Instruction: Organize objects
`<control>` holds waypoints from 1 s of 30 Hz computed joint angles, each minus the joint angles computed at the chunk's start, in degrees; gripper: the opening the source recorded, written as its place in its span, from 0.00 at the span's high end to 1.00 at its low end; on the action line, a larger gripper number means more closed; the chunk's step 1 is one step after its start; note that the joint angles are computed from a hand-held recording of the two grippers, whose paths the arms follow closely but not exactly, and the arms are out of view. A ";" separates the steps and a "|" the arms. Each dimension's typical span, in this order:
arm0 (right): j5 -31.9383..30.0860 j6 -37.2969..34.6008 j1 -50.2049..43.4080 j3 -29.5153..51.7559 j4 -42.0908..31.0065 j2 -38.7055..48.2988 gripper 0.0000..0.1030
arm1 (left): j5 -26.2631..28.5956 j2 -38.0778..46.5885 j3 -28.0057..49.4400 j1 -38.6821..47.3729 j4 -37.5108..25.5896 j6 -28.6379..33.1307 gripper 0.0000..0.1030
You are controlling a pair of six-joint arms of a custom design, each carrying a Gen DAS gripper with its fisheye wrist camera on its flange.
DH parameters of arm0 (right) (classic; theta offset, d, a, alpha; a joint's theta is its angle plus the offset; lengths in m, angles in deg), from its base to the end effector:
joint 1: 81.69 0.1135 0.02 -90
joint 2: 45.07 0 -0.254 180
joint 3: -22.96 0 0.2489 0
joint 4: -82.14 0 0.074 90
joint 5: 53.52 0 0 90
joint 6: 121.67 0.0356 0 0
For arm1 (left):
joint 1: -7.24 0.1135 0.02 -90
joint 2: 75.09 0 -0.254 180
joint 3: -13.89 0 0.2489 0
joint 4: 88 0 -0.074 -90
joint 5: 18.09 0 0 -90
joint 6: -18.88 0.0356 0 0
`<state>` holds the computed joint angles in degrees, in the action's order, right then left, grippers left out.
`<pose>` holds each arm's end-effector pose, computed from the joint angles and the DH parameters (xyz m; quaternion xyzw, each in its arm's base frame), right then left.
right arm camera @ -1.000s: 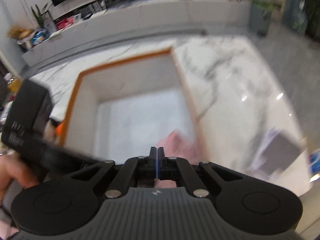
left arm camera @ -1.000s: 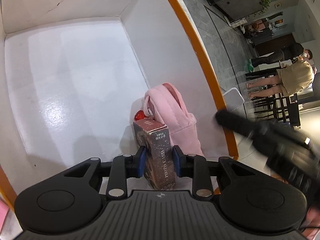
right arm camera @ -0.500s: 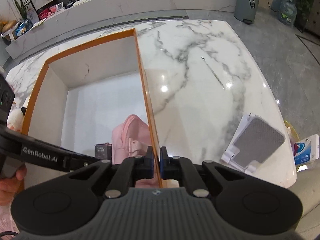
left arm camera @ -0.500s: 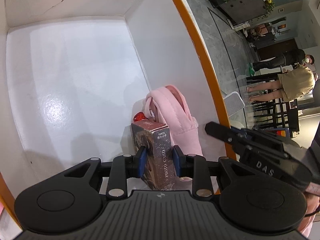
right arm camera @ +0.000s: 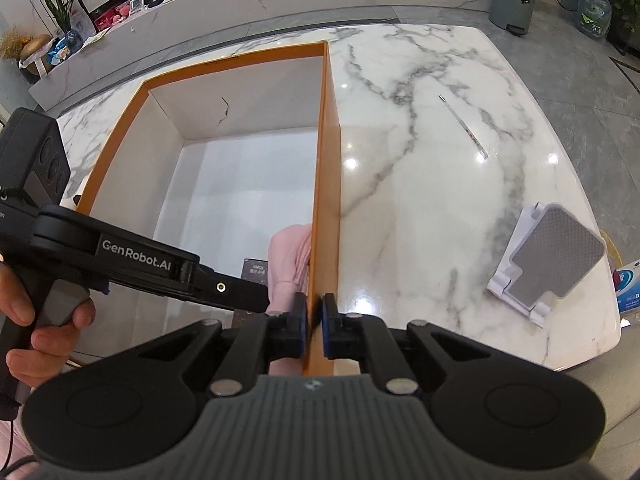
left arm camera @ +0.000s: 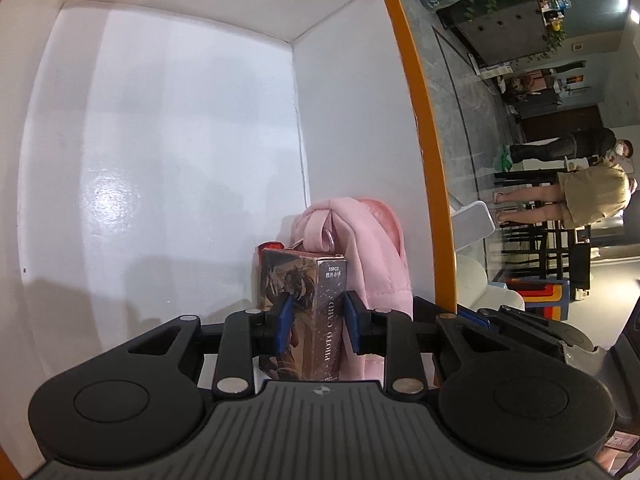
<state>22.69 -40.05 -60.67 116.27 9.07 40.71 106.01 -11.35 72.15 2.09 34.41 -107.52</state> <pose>0.2705 0.1130 0.3006 -0.2708 0.9320 0.1398 0.1961 0.1996 -0.0380 0.2253 -0.1847 0.9138 -0.3456 0.1070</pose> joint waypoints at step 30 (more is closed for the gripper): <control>3.79 -1.23 2.14 -2.29 1.61 -2.92 0.94 | -3.70 -3.05 -1.28 -2.26 -0.19 1.31 0.71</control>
